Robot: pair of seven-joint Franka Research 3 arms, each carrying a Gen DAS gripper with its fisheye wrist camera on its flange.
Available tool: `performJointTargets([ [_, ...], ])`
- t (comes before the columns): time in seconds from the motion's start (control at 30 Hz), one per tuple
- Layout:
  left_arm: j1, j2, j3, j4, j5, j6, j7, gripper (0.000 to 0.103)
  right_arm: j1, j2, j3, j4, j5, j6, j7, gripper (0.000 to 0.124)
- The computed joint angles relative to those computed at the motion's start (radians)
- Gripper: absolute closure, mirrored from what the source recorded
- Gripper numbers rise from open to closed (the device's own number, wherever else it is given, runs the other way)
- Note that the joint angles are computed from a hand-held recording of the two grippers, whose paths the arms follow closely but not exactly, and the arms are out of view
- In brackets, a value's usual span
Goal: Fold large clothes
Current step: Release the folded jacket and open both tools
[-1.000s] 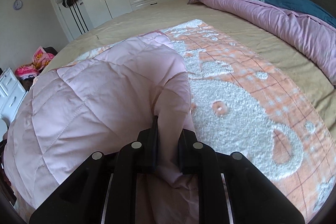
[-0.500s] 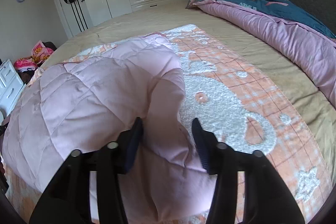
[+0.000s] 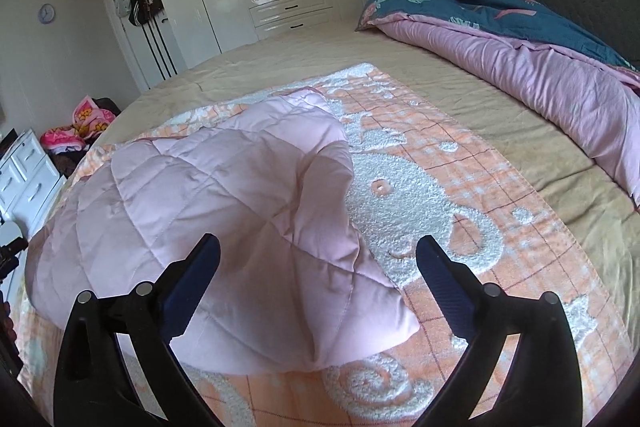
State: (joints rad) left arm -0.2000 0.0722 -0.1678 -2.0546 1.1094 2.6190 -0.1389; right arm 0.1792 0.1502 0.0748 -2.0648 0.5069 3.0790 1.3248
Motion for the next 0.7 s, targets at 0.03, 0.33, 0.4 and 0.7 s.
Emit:
performJointTargets([
  [0.03,-0.003,-0.006,-0.003,-0.002,-0.004,-0.006,0.003,0.009,-0.003,-0.012,0.007,-0.011,0.011,0.007,-0.01,0.026],
  [0.33,-0.022,-0.088,-0.043,-0.043,-0.01,-0.06,0.005,0.009,0.008,-0.144,0.057,-0.079,0.41,0.028,-0.381,0.025],
  [0.4,-0.023,-0.107,-0.053,-0.054,-0.011,-0.07,0.007,0.009,0.038,-0.182,0.037,-0.104,0.475,0.036,-0.435,0.025],
  [0.7,-0.024,-0.215,-0.104,-0.134,-0.02,-0.116,-0.016,0.009,0.091,-0.35,-0.02,-0.267,0.328,0.051,-0.276,0.025],
])
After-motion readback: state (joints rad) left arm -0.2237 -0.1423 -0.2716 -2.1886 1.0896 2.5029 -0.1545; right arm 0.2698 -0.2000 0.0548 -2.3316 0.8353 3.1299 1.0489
